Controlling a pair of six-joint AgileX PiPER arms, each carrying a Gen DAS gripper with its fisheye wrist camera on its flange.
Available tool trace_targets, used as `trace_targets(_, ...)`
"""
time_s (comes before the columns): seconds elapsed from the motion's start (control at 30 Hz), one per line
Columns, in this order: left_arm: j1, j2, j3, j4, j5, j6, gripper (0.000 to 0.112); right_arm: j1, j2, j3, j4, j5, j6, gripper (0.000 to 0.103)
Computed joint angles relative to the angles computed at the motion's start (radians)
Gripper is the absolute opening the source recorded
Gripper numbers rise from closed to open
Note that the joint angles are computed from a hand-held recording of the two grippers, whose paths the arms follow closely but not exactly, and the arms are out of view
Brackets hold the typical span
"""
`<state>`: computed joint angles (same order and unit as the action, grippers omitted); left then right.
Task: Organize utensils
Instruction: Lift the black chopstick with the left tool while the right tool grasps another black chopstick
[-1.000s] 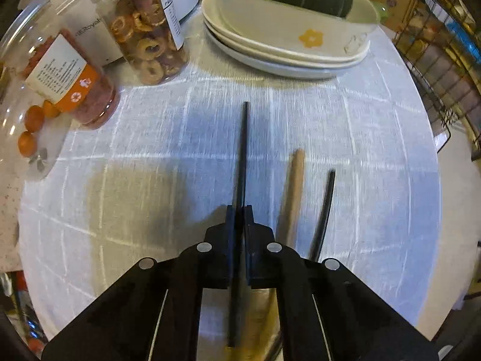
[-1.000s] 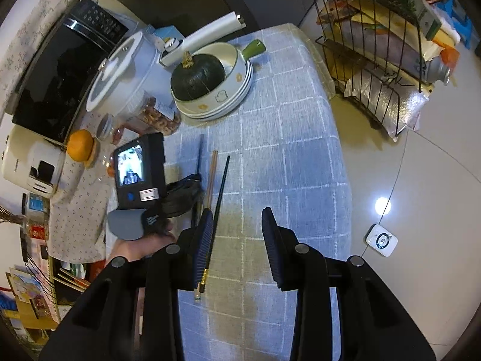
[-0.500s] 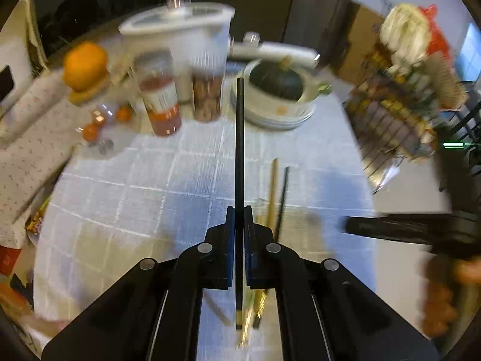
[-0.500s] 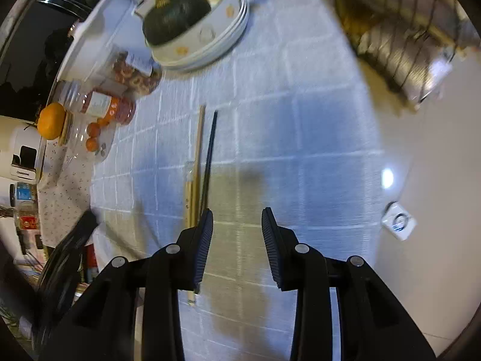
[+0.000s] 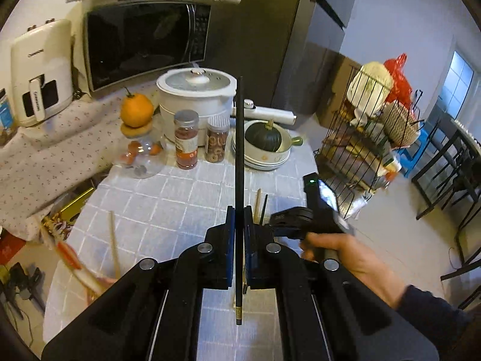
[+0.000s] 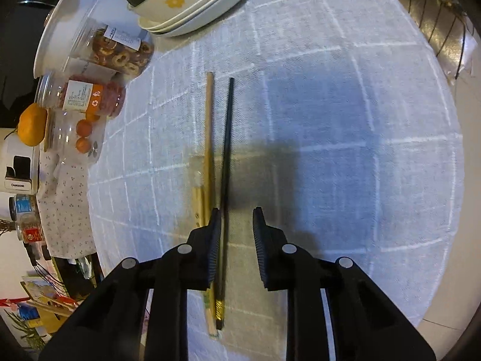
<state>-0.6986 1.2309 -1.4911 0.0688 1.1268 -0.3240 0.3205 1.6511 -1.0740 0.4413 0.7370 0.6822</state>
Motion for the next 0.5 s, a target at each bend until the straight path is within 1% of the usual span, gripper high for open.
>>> trace_targets(0.07,0.016,-0.018,-0.011,0.0,0.021,-0.01,0.004,0.011,0.037,-0.039,-0.04,0.021,0.02,0.02)
trace_targets(0.13,0.038,-0.033,-0.01,-0.011,0.036,-0.018,0.004,0.013,0.052,-0.044,-0.052,0.002,0.021,0.018)
trace_targets(0.2,0.057,-0.049,-0.002,-0.02,0.046,-0.027,0.004,0.025,0.074,-0.085,-0.094,0.034,0.045,0.018)
trace_targets(0.27,0.061,-0.072,0.021,-0.011,0.038,-0.046,0.004,0.047,0.093,-0.125,-0.15,0.066,0.066,0.018)
trace_targets(0.3,0.065,-0.083,0.031,-0.013,0.034,-0.051,0.004,0.051,0.098,-0.136,-0.153,0.077,0.068,0.017)
trace_targets(0.37,0.065,-0.105,0.057,-0.003,0.023,-0.061,0.004,0.035,0.099,-0.122,-0.084,0.068,0.029,0.017)
trace_targets(0.4,0.077,-0.113,0.063,-0.012,0.023,-0.052,0.004,0.039,0.103,-0.128,-0.085,0.071,0.029,0.017)
trace_targets(0.43,0.091,-0.117,0.069,-0.029,0.02,-0.046,0.004,0.048,0.109,-0.137,-0.104,0.076,0.036,0.017)
trace_targets(0.47,0.098,-0.12,0.071,-0.039,0.019,-0.044,0.004,0.07,0.12,-0.159,-0.161,0.091,0.062,0.016)
trace_targets(0.5,0.107,-0.128,0.077,-0.049,0.012,-0.036,0.004,0.089,0.132,-0.182,-0.209,0.109,0.089,0.01)
